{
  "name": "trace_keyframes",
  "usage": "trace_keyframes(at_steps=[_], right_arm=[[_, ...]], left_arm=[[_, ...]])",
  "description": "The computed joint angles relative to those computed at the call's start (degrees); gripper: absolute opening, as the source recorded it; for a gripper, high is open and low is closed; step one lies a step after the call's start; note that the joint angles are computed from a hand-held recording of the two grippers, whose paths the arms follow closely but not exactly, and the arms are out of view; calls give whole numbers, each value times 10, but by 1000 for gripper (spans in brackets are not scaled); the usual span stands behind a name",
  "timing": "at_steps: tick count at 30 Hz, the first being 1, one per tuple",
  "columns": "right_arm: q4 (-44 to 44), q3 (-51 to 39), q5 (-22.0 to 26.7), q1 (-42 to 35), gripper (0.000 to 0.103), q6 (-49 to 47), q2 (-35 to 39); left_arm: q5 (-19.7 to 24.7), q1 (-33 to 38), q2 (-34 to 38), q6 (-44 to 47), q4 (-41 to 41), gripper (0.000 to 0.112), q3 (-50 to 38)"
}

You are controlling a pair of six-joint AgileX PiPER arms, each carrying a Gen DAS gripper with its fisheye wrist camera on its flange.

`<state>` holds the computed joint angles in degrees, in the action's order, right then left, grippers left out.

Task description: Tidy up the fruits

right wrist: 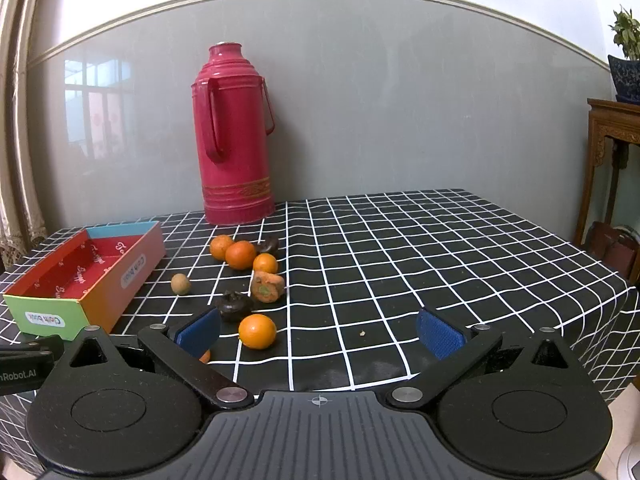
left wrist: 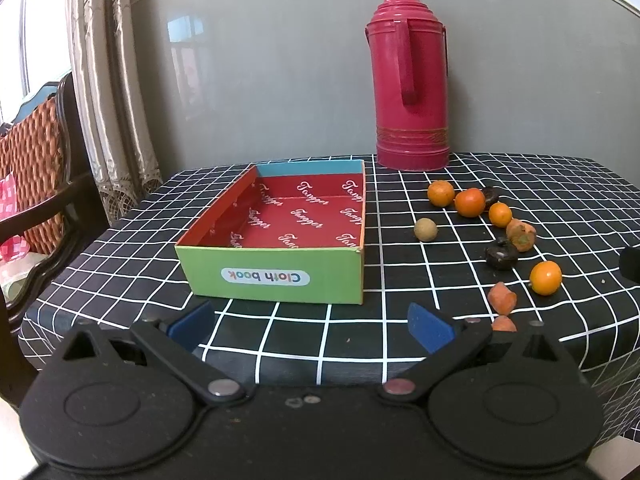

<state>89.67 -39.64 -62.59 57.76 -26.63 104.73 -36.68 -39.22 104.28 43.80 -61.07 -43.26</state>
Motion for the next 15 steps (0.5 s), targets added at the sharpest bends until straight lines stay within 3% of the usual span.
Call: trace_keyframes(at_steps=[11,15], right_arm=[[0,1,0,-1,103,1,-1],[1,1,0,0,103,2,-1]], left_arm=[[-4,-2,-1,-3,6,97,4],[-27,-15,3,1,2,97,6]])
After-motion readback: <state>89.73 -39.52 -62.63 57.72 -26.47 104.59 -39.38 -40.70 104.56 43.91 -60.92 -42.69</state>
